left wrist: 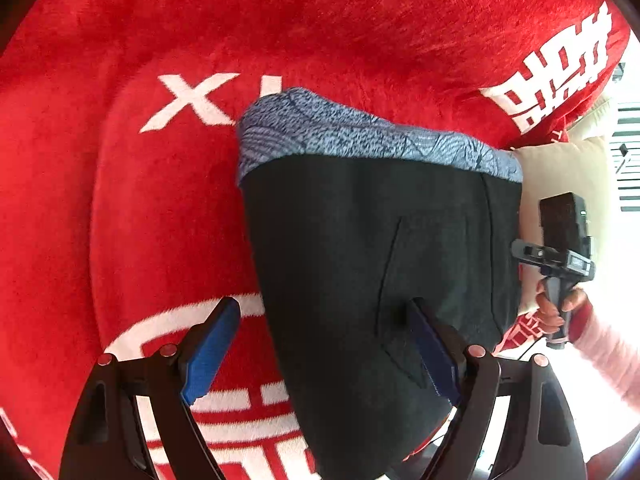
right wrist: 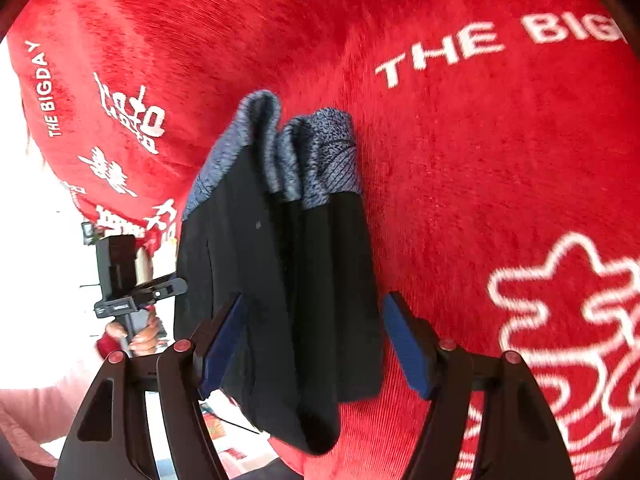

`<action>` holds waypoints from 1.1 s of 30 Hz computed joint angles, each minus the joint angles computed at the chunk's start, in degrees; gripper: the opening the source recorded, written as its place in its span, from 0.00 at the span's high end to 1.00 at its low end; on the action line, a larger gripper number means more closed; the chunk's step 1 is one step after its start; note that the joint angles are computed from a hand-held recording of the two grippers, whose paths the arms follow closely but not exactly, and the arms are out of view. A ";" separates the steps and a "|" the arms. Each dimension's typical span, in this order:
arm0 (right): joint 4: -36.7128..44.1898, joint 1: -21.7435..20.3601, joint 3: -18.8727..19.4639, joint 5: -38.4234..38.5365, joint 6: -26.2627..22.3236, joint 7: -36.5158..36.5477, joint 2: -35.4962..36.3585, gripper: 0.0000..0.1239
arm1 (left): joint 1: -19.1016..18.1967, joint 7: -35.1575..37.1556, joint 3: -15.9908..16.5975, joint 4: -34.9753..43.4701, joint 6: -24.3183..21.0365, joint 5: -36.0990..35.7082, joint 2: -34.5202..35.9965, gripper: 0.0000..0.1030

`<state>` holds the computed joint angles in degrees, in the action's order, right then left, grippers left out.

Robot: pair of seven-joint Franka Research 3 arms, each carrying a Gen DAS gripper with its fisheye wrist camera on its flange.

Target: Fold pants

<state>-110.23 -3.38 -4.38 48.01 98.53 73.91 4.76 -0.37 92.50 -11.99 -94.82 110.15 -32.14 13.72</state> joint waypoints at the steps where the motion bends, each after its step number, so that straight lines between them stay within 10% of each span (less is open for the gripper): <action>1: 0.34 -0.07 0.06 0.93 -0.36 -0.46 0.74 0.40 | 0.00 0.07 -0.08 0.11 0.42 -0.50 0.40 0.17; 7: 1.94 -0.24 0.60 2.26 -0.96 1.34 3.15 0.43 | -0.55 -0.42 -0.75 -1.06 3.76 -1.46 0.72 0.17; 12: 0.82 0.20 0.77 1.81 0.87 3.05 1.25 0.65 | -1.59 0.37 -0.93 -2.39 6.55 -0.44 -1.34 0.38; 33: -7.19 2.10 -0.76 5.23 -0.24 6.15 -10.61 0.69 | -4.86 -1.60 1.31 -7.43 3.54 -0.13 -13.25 0.45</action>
<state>-117.43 -1.28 -5.14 53.24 98.29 80.06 -5.85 -5.24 90.90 -10.68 -102.25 113.69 -32.27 0.46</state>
